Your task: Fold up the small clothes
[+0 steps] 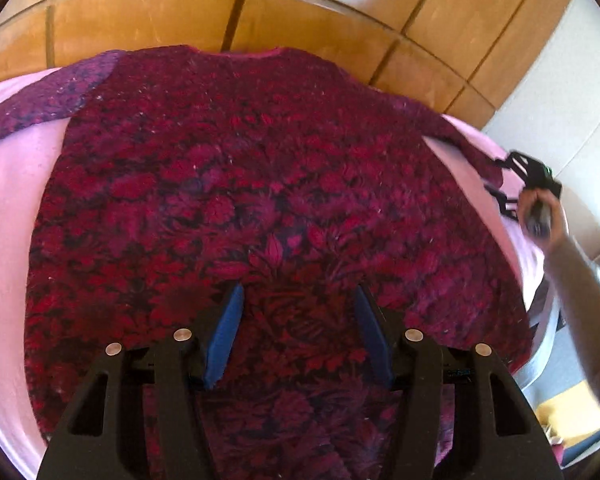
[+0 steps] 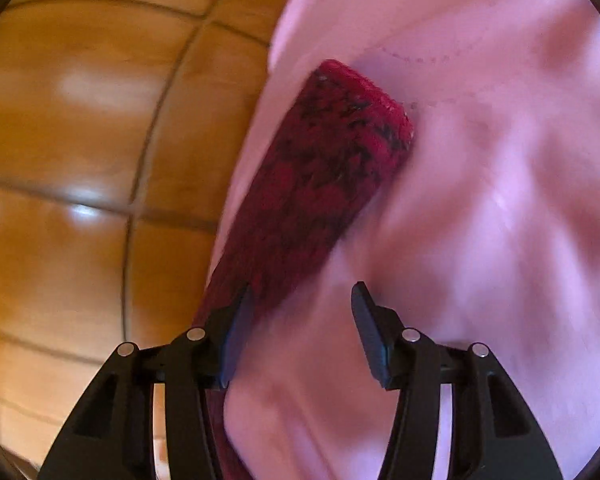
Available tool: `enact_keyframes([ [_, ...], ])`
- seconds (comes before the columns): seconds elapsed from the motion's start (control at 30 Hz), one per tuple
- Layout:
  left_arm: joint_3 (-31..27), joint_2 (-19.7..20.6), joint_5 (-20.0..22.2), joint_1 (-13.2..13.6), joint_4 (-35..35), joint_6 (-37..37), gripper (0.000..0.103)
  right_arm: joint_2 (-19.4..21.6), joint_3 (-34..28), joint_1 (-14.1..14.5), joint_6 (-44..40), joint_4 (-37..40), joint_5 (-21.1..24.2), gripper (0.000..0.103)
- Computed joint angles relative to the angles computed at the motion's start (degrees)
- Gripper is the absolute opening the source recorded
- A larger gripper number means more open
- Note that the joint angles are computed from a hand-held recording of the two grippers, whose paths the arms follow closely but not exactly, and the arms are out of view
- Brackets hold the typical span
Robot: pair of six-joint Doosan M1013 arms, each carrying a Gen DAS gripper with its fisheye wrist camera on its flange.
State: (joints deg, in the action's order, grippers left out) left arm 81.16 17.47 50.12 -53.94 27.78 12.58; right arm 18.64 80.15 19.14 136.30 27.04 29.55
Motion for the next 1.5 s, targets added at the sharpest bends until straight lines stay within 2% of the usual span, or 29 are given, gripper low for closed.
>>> enact_keyframes([
  [0.13, 1.6, -0.7, -3.0, 0.7, -1.7, -1.0, 0.057, 2.7, -4.2, 0.1, 2.6, -4.7, 2.3, 0.044],
  [0.17, 2.3, -1.1, -4.4, 1.0, -2.1, -1.7, 0.057, 3.3, -5.6, -0.1, 2.4, -6.4, 4.3, 0.035],
  [0.2, 2.7, -1.4, -5.1, 1.0, -2.2, -2.3, 0.057, 3.8, -7.2, -0.2, 3.1, -9.8, 7.0, 0.012],
  [0.23, 3.2, -1.7, -6.1, 1.2, -2.4, -3.0, 0.057, 4.3, -9.5, -0.1, 3.9, -16.1, 10.7, 0.012],
  [0.37, 4.1, -2.0, -7.8, 1.5, -2.8, -4.2, 0.057, 5.5, -15.3, 2.1, 3.4, -36.3, 17.2, 0.009],
  [0.4, 4.0, -2.0, -7.7, 1.5, -3.0, -4.1, 0.057, 6.6, -17.8, 3.3, 2.5, -43.3, 20.0, 0.009],
  [0.47, 3.9, -1.8, -7.6, 1.6, -3.1, -4.0, 0.057, 8.9, -21.3, 4.8, 0.4, -51.0, 24.4, 0.009],
  [0.53, 3.7, -1.7, -7.3, 1.6, -2.8, -4.3, 0.057, 11.9, -24.4, 5.9, -3.3, -55.3, 30.3, 0.009],
  [0.6, 3.9, -1.8, -7.0, 1.5, -2.2, -4.7, 0.057, 13.7, -25.7, 5.8, -4.5, -53.8, 35.3, 0.010],
  [0.7, 3.5, -1.4, -6.8, 1.4, -1.5, -5.1, 0.057, 12.9, -23.2, 6.0, -1.2, -55.1, 34.4, 0.014],
  [0.73, 3.5, -1.5, -6.8, 1.3, -1.4, -5.2, 0.057, 12.5, -23.0, 6.0, -1.1, -54.3, 34.6, 0.018],
  [0.77, 3.5, -1.5, -6.8, 1.3, -1.4, -5.2, 0.057, 12.2, -22.9, 5.9, -1.3, -54.1, 34.6, 0.035],
  [0.83, 3.7, -1.5, -7.1, 1.3, -1.4, -5.3, 0.057, 11.0, -22.0, 6.2, -0.8, -54.9, 34.5, 0.058],
  [0.9, 4.1, -1.8, -7.6, 1.2, -0.7, -6.6, 0.057, 9.2, -20.2, 6.6, -0.6, -55.2, 33.1, 0.056],
  [0.97, 4.5, -1.9, -7.9, 1.1, 0.3, -8.1, 0.057, 7.0, -18.1, 7.4, -4.2, -52.3, 28.3, 0.052],
  [1.07, 4.3, -2.0, -7.3, 0.8, 1.2, -9.4, 0.057, 4.2, -15.3, 8.1, -18.6, -36.4, 20.9, 0.047],
  [1.17, 4.1, -2.1, -6.3, 0.5, 1.3, -9.7, 0.057, 4.1, -15.3, 9.5, -30.6, -23.5, 18.4, 0.042],
  [1.2, 4.0, -2.2, -5.9, 0.4, 1.5, -9.9, 0.057, 4.6, -15.9, 10.1, -34.8, -18.7, 18.5, 0.042],
  [1.3, 4.0, -2.6, -3.3, -0.3, 3.2, -11.6, 0.057, 6.1, -17.6, 12.5, -39.6, -15.6, 19.2, 0.042],
  [1.37, 4.3, -3.2, -1.2, -1.0, 4.7, -13.5, 0.057, 8.1, -19.7, 13.3, -42.5, -10.9, 22.7, 0.040],
  [1.4, 4.7, -3.6, -0.4, -1.4, 5.5, -14.7, 0.057, 9.6, -21.6, 13.5, -43.1, -10.6, 24.8, 0.040],
  [1.47, 5.5, -4.7, 2.9, -2.5, 8.2, -18.1, 0.057, 12.4, -24.9, 14.9, -40.1, -16.4, 31.7, 0.039],
  [1.5, 5.7, -5.1, 4.6, -3.0, 9.1, -19.2, 0.057, 12.8, -24.9, 14.9, -40.1, -16.6, 31.7, 0.039],
])
